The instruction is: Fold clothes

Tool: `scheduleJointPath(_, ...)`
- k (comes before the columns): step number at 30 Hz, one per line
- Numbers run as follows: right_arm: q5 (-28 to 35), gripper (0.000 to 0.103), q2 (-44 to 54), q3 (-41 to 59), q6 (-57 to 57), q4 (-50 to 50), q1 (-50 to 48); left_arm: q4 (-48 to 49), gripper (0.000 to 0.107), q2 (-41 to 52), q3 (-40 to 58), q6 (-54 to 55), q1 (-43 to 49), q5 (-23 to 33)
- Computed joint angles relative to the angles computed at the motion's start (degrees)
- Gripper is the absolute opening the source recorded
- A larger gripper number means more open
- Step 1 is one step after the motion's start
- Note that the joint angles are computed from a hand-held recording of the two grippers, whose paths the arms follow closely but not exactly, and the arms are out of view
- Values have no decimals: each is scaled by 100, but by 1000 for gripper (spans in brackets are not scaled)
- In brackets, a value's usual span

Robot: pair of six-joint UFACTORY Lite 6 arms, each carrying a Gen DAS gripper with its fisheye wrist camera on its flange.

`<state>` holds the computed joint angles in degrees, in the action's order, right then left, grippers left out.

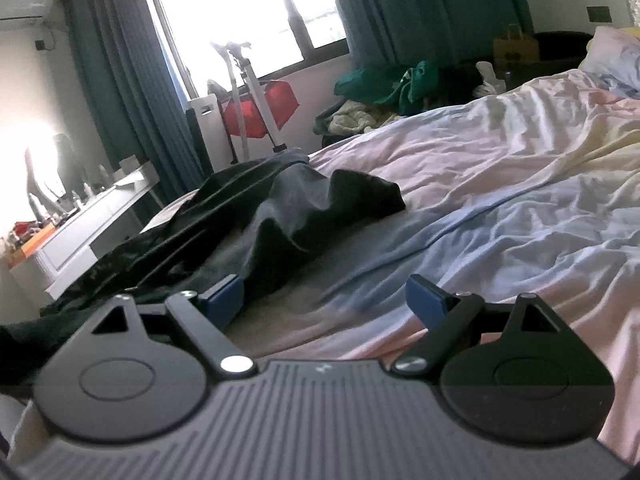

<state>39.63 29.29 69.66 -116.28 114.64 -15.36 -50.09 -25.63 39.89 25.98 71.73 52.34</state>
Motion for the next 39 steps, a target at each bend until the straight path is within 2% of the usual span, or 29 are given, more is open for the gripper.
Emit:
scheduleJointPath(3, 93, 90, -169, -202, -153, -26, 11, 407, 6, 570, 150, 435, 382, 247)
scheduleJointPath(5, 111, 90, -332, -375, -288, 4, 43, 569, 6, 887, 238, 356, 215, 64)
scheduleJointPath(7, 152, 90, -440, -498, -414, 4, 55, 616, 10, 974, 289, 467, 29, -46)
scheduleJointPath(9, 185, 90, -555, -626, -551, 17, 58, 631, 14, 853, 247, 671, 121, 140)
scheduleJointPath(14, 324, 90, -751, -836, -730, 26, 21, 897, 53, 512, 422, 964, 535, 829)
scheduleJointPath(15, 342, 90, -760, -826, -673, -15, 18, 899, 57, 380, 376, 1126, 655, 910)
scheduleJointPath(17, 355, 90, -843, -886, -635, -16, 45, 1050, 77, 14, 394, 1317, 747, 915)
scheduleJointPath(22, 340, 90, -959, -951, -570, -1, 18, 1134, 94, -1095, 768, 1919, 503, 967)
scheduleJointPath(23, 368, 90, -938, -922, -503, -40, -1, 1243, 97, -1232, 945, 1791, 205, 840)
scheduleJointPath(26, 309, 90, -885, -817, -312, -109, -4, 1671, 100, -1636, 946, 653, -1520, -180)
scheduleJointPath(29, 312, 90, -846, -719, -87, -210, -40, 1679, 102, -1302, 911, 376, -3319, -1132)
scheduleJointPath(33, 356, 90, -684, -529, 87, -357, -192, 2272, 102, 655, 1545, -1068, -5586, -2516)
scheduleJointPath(35, 344, 90, -541, -351, 332, -514, -295, 1978, 102, 1854, 2120, -1173, -6286, -3259)
scheduleJointPath(37, 392, 90, -340, -100, 706, -708, -403, 1223, 102, 3054, 2906, -615, -6647, -3609)
scheduleJointPath(39, 393, 90, -176, 60, 876, -749, -428, 1304, 102, 4253, 4018, -671, -7020, -3721)
